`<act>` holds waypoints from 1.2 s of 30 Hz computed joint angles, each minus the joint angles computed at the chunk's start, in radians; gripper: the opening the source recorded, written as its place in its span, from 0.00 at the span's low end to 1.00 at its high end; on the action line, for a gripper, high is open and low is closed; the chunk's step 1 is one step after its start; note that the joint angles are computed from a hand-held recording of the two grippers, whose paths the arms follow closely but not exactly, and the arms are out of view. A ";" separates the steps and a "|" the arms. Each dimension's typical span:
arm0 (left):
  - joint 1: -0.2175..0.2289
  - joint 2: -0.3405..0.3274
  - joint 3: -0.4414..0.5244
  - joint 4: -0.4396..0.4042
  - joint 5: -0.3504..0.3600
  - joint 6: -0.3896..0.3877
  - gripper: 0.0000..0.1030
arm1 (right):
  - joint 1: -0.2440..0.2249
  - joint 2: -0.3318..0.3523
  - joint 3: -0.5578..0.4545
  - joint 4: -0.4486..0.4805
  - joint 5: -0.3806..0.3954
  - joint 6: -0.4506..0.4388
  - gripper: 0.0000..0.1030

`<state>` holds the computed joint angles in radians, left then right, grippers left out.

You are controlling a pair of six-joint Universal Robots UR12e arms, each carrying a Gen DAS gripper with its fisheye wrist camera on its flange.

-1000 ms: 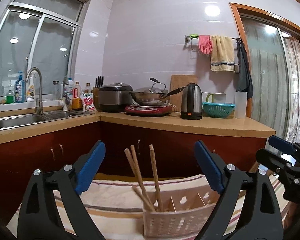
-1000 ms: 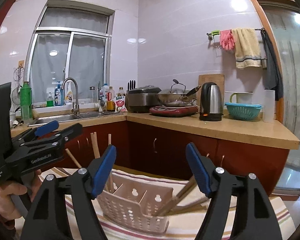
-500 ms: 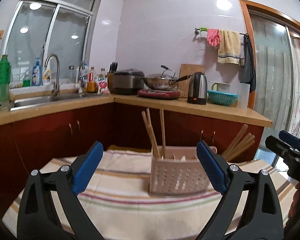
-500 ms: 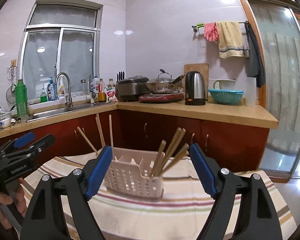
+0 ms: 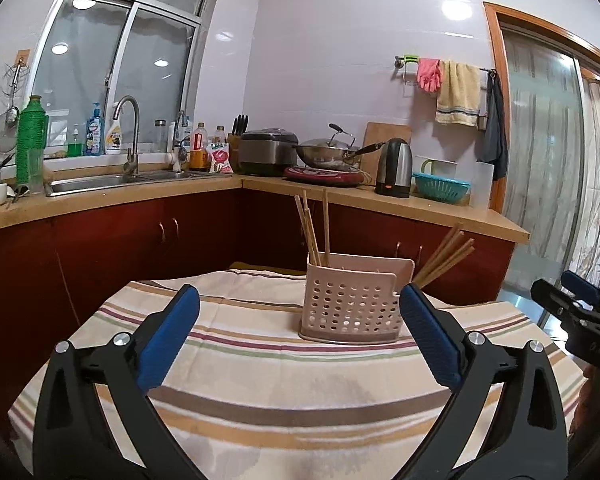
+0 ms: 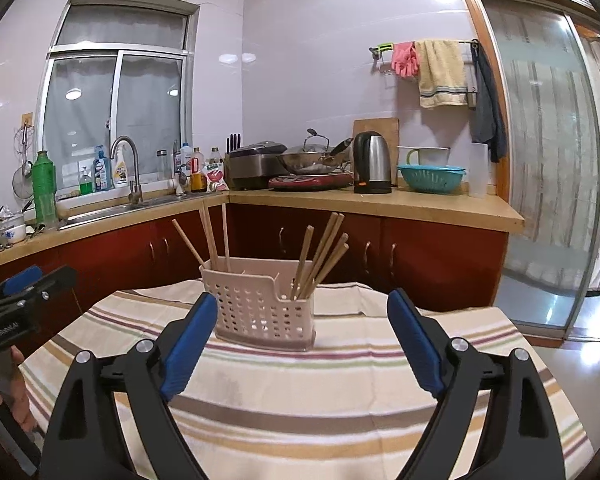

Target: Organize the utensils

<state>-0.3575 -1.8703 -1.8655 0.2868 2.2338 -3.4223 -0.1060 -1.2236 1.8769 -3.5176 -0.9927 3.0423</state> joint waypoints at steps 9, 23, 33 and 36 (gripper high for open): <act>-0.059 0.035 -0.016 0.016 0.049 0.025 0.96 | -0.035 -0.066 0.068 -0.035 0.021 0.008 0.83; -0.111 0.040 -0.019 0.088 0.110 0.094 0.96 | -0.065 -0.119 0.120 -0.126 0.045 0.026 0.84; -0.115 0.041 -0.024 0.075 0.118 0.073 0.96 | -0.061 -0.116 0.123 -0.134 0.035 0.025 0.84; -0.113 0.043 -0.026 0.066 0.115 0.057 0.96 | -0.060 -0.118 0.129 -0.141 0.033 0.024 0.84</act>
